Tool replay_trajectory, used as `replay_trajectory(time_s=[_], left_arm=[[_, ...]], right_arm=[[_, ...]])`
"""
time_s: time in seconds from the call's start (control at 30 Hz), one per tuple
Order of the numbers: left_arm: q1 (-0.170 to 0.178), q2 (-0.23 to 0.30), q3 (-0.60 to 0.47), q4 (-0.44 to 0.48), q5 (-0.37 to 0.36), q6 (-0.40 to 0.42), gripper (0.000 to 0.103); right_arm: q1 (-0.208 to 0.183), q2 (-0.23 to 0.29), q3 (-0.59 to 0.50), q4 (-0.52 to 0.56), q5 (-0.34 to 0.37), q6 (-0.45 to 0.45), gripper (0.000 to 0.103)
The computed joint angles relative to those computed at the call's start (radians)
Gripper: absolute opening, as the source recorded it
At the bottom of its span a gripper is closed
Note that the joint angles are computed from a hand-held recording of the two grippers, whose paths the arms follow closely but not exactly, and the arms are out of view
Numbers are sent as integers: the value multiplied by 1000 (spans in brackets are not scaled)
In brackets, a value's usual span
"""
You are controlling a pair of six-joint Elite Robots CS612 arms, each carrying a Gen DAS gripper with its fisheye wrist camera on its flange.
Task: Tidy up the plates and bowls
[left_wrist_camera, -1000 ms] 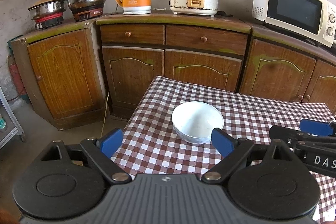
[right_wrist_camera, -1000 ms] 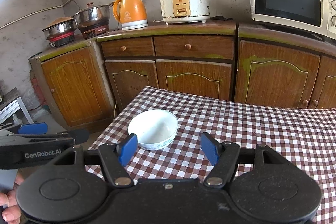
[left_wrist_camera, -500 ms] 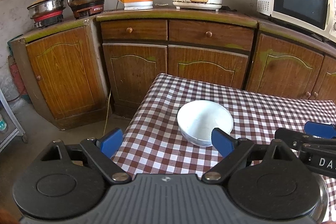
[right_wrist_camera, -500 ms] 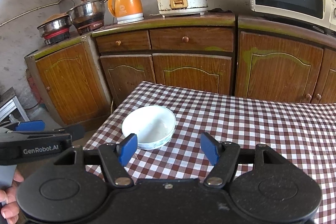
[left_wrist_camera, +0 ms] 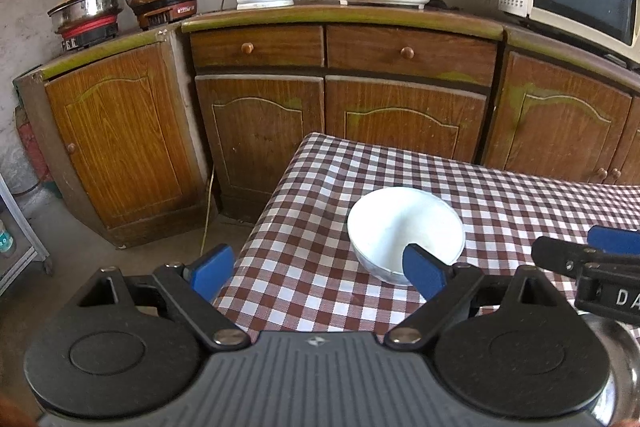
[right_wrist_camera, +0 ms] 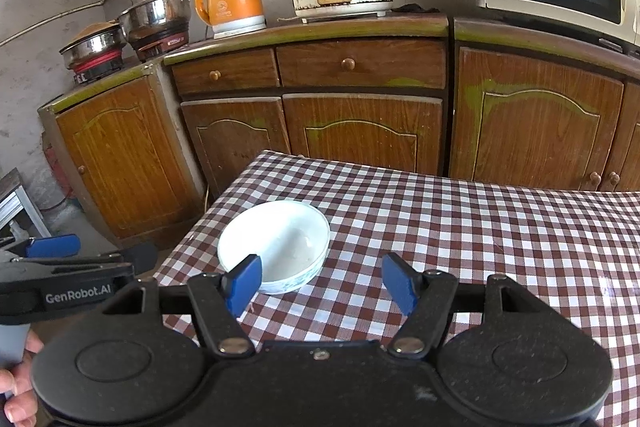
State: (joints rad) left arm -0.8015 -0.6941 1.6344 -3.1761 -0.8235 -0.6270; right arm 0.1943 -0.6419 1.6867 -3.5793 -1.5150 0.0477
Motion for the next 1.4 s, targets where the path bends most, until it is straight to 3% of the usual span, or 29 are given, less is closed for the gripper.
replay_trajectory(time_s=[0.83, 1.1, 1.4], left_arm=[[46, 73, -105, 50, -21, 28, 94], [63, 115, -159, 45, -49, 75, 94], [91, 153, -211, 55, -127, 86, 80]], right_arm=[[-1, 87, -145, 111, -15, 1, 79], [1, 129, -219, 170, -16, -3, 79], [3, 176, -310, 259, -31, 17, 79]])
